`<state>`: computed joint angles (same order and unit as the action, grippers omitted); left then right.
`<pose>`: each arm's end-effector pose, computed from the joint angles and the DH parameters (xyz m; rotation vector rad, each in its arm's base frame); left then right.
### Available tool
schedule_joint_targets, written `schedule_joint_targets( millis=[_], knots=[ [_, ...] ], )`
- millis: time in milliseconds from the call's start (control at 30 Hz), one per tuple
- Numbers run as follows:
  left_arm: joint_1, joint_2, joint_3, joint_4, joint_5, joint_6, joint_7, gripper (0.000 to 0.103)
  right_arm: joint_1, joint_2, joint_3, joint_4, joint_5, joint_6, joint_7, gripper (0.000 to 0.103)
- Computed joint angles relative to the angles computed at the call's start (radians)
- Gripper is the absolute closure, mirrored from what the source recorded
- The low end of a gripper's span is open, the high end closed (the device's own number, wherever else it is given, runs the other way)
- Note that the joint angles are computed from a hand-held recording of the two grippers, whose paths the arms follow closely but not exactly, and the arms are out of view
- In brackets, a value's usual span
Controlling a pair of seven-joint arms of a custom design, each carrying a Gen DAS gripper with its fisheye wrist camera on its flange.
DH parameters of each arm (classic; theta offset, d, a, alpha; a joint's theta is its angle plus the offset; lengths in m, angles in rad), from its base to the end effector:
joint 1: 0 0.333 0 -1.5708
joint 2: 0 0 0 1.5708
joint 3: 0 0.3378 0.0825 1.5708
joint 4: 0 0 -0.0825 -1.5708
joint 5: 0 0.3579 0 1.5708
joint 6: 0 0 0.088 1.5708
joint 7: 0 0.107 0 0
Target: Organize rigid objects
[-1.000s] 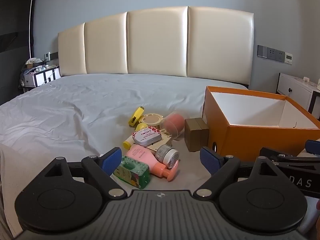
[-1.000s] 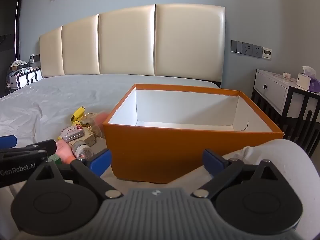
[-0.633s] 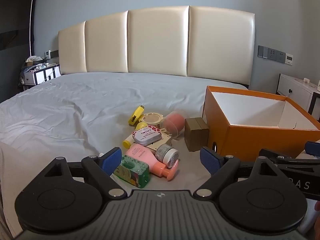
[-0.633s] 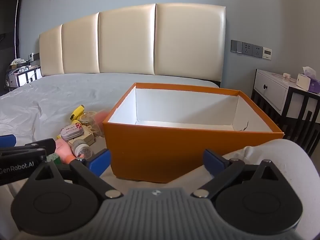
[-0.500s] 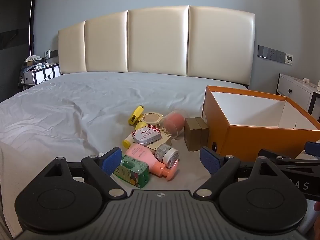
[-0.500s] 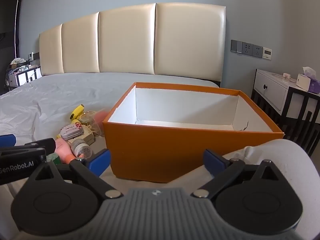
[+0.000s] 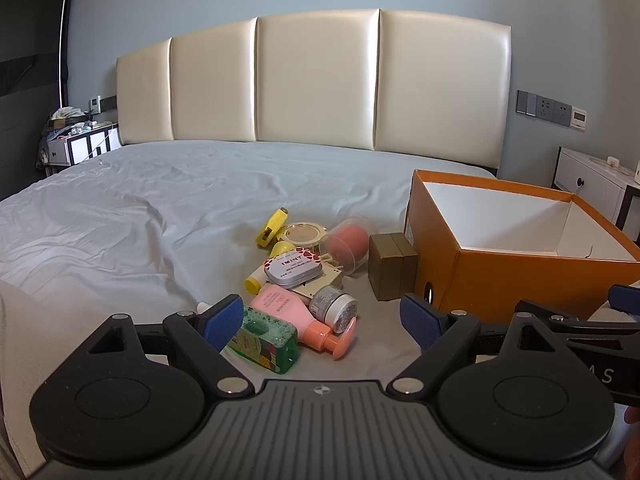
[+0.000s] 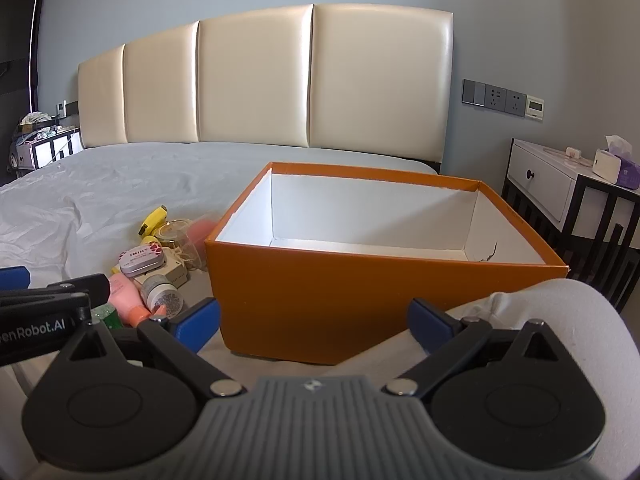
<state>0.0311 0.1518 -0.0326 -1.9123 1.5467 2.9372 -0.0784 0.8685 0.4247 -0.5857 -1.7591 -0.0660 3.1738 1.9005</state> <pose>0.5956 -0.0643 0.5013 -1.6935 1.3476 -0.8088 0.6295 0.2649 0.5208 -1.6875 1.3848 -0.8173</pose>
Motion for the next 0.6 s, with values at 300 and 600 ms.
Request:
schedule_joint_targets(
  millis=[300,600],
  knots=[
    [-0.001,0.001,0.0,-0.005,-0.015,0.0,0.002,0.0,-0.001,0.002,0.0,0.005,-0.001,-0.003,0.002,0.004],
    [-0.004,-0.001,0.004,-0.01,-0.07,0.0,0.043,0.0,0.013,0.002,-0.011,-0.003,0.015,0.006,-0.007,0.004]
  ],
)
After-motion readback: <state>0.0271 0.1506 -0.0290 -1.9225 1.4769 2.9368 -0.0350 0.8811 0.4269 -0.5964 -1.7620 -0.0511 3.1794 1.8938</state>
